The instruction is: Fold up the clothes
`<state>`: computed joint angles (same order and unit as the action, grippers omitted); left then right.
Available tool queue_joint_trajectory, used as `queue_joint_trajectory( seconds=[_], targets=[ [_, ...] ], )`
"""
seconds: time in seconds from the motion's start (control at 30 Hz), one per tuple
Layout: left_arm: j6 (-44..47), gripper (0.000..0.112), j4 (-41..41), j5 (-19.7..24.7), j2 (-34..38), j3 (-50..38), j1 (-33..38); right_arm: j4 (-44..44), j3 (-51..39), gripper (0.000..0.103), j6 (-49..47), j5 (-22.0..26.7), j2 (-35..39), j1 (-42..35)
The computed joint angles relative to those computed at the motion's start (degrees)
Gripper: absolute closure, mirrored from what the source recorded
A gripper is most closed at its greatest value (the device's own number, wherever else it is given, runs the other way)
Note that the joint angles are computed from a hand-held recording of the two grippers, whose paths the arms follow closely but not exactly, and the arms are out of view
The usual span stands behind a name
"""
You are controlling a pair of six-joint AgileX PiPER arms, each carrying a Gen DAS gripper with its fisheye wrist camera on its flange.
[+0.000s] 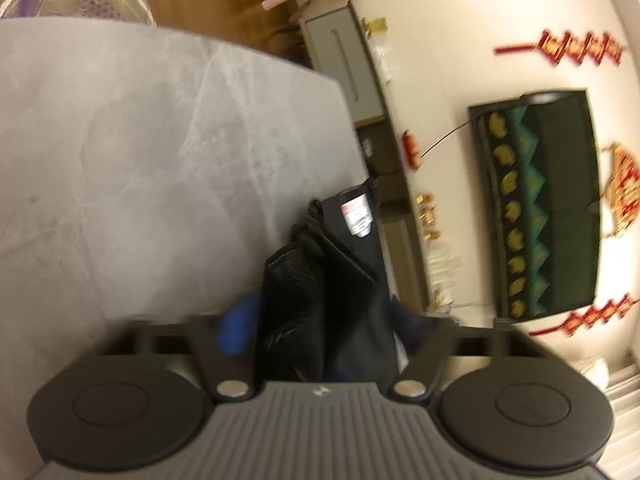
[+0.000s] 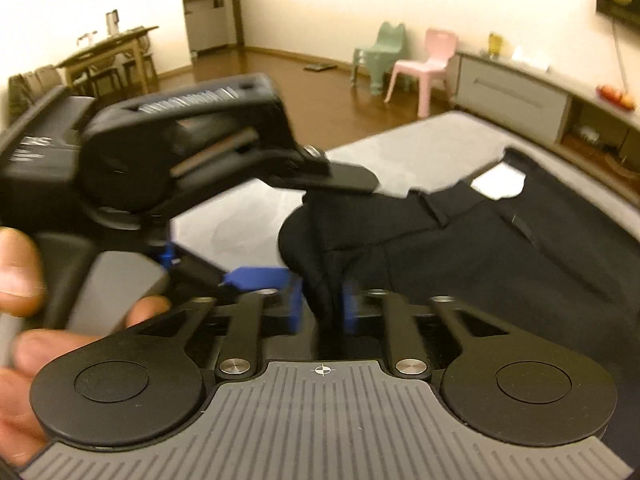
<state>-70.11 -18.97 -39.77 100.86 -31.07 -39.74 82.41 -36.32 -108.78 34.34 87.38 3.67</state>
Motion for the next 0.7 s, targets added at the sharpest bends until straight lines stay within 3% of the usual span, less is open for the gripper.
queue_joint_trajectory(
  seconds=[0.03, 0.07, 0.17, 0.2, 0.27, 0.3, 0.37, 0.47, 0.53, 0.63, 0.7],
  targets=[
    [-0.85, 0.093, 1.62, 1.45, 0.32, -0.28, 0.80, -1.53, -0.32, 0.045, 0.66, 1.41, 0.00, -2.20],
    [-1.14, 0.100, 2.16, 2.03, 0.46, -0.21, 1.19, -3.02, -0.70, 0.045, 1.31, 2.77, -0.03, -4.43],
    [-0.01, 0.101, 1.40, 3.66, -0.11, -0.05, 1.46, -4.97, -2.75, 0.046, 3.72, 5.79, 0.56, -11.20],
    [1.49, 0.101, -0.11, 4.44, -0.69, -0.21, 1.01, -3.76, -3.76, 0.049, 4.30, 4.24, 1.04, -12.12],
    [4.70, 0.102, -2.76, 5.37, -1.78, -0.66, -0.06, -2.59, -6.35, 0.056, 8.84, -3.77, 1.97, -11.11],
    [7.02, 0.102, -4.62, 6.09, -2.37, -1.08, -0.69, -4.17, -8.80, 0.064, 13.98, -8.09, 3.54, -10.23],
    [15.74, 0.102, -11.82, 8.34, -3.54, -2.66, -2.61, -9.63, -13.81, 0.073, 24.37, -12.81, 7.65, -9.62],
    [32.93, 0.102, -24.81, 11.38, -5.02, -5.86, -5.50, -19.30, -21.02, 0.074, 36.73, -17.57, 15.28, -8.68],
    [44.39, 0.103, -32.31, 12.14, -5.59, -7.94, -7.14, -21.86, -23.58, 0.070, 36.49, -17.75, 19.13, -8.23],
    [61.58, 0.103, -42.09, 11.87, -5.23, -12.75, -10.45, -35.68, -27.17, 0.059, 44.93, -14.87, 20.30, -6.80],
    [73.03, 0.103, -48.11, 11.30, -3.92, -16.96, -12.98, -42.03, -32.05, 0.054, 51.66, -7.45, 21.45, -8.56]
  ],
)
